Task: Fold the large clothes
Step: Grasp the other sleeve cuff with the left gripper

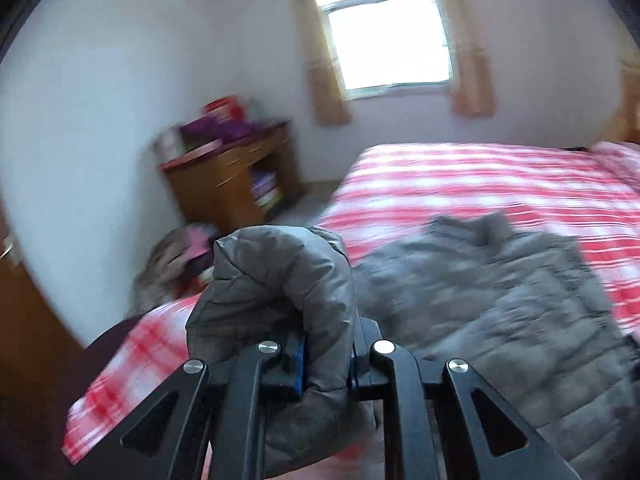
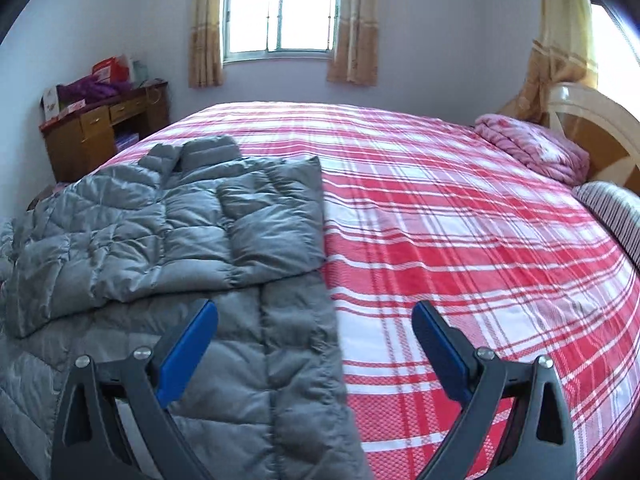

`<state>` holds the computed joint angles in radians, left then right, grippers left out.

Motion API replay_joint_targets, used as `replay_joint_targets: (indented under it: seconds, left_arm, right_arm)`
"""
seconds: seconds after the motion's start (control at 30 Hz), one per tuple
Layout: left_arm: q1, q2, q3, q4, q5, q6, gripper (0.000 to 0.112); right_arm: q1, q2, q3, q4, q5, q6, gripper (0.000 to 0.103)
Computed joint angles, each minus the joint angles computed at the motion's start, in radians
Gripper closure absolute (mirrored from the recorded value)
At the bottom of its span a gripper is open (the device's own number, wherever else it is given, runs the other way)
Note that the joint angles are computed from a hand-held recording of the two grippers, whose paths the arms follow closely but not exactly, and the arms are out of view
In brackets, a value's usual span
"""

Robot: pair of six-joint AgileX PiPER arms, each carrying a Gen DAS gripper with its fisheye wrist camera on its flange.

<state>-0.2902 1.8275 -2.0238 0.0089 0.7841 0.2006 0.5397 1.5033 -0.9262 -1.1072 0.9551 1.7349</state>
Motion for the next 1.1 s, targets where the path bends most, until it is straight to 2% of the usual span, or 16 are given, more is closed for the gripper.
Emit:
replay_joint_targets:
  seconds: [0.13, 0.2, 0.23, 0.27, 0.3, 0.33, 0.37, 0.43, 0.53, 0.6, 0.73, 0.87, 1.0, 1.07, 1.1]
  left_arm:
    - [-0.212, 0.006, 0.014, 0.033, -0.039, -0.029, 0.097]
    - [-0.312, 0.043, -0.019, 0.048, -0.008, -0.046, 0.096]
    - [-0.351, 0.062, -0.030, 0.076, 0.001, -0.059, 0.089]
    - [-0.380, 0.069, -0.028, 0.113, 0.005, -0.081, 0.070]
    - [-0.418, 0.076, -0.005, 0.190, -0.017, -0.138, 0.057]
    - [-0.436, 0.078, 0.012, 0.245, -0.040, -0.187, 0.029]
    - [-0.447, 0.061, 0.068, 0.319, -0.092, -0.260, 0.019]
    - [-0.435, 0.053, 0.115, 0.354, -0.148, -0.289, 0.019]
    - [-0.383, 0.077, 0.113, 0.333, -0.154, -0.272, 0.019]
    - [-0.324, 0.066, 0.147, 0.301, -0.187, -0.255, 0.019]
    - [-0.226, 0.062, 0.214, 0.340, -0.245, -0.293, 0.019]
    - [-0.157, 0.132, 0.212, 0.487, -0.227, -0.443, 0.019]
    - [-0.103, 0.260, 0.092, 0.495, -0.110, -0.495, 0.019]
    - [-0.095, 0.299, 0.056, 0.509, -0.079, -0.515, 0.019]
    - [-0.093, 0.323, 0.031, 0.527, -0.057, -0.526, 0.019]
  right_arm:
    - [0.003, -0.024, 0.048, -0.002, -0.015, 0.034, 0.004]
    - [-0.002, -0.032, 0.068, -0.001, -0.028, 0.051, 0.004]
    - [-0.004, -0.038, 0.080, 0.001, -0.035, 0.058, 0.004]
    - [-0.012, -0.045, 0.093, 0.005, -0.048, 0.065, 0.004]
    - [-0.020, -0.050, 0.103, 0.009, -0.061, 0.067, 0.004]
    - [-0.031, -0.058, 0.114, 0.016, -0.079, 0.068, 0.004]
    - [-0.038, -0.065, 0.122, 0.021, -0.090, 0.067, 0.004]
    - [-0.058, -0.076, 0.135, 0.034, -0.123, 0.060, 0.004]
    - [-0.082, -0.093, 0.150, 0.048, -0.165, 0.050, 0.004]
    - [-0.082, -0.102, 0.139, 0.069, -0.158, 0.026, 0.004]
    - [-0.045, -0.138, 0.082, 0.099, -0.131, -0.027, 0.004]
    - [-0.050, -0.120, -0.051, 0.168, -0.182, -0.162, 0.004]
    - [-0.136, 0.030, -0.235, 0.352, -0.301, -0.389, 0.004]
    - [-0.180, 0.140, -0.335, 0.464, -0.316, -0.501, 0.009]
    - [-0.203, 0.194, -0.379, 0.531, -0.331, -0.567, 0.031]
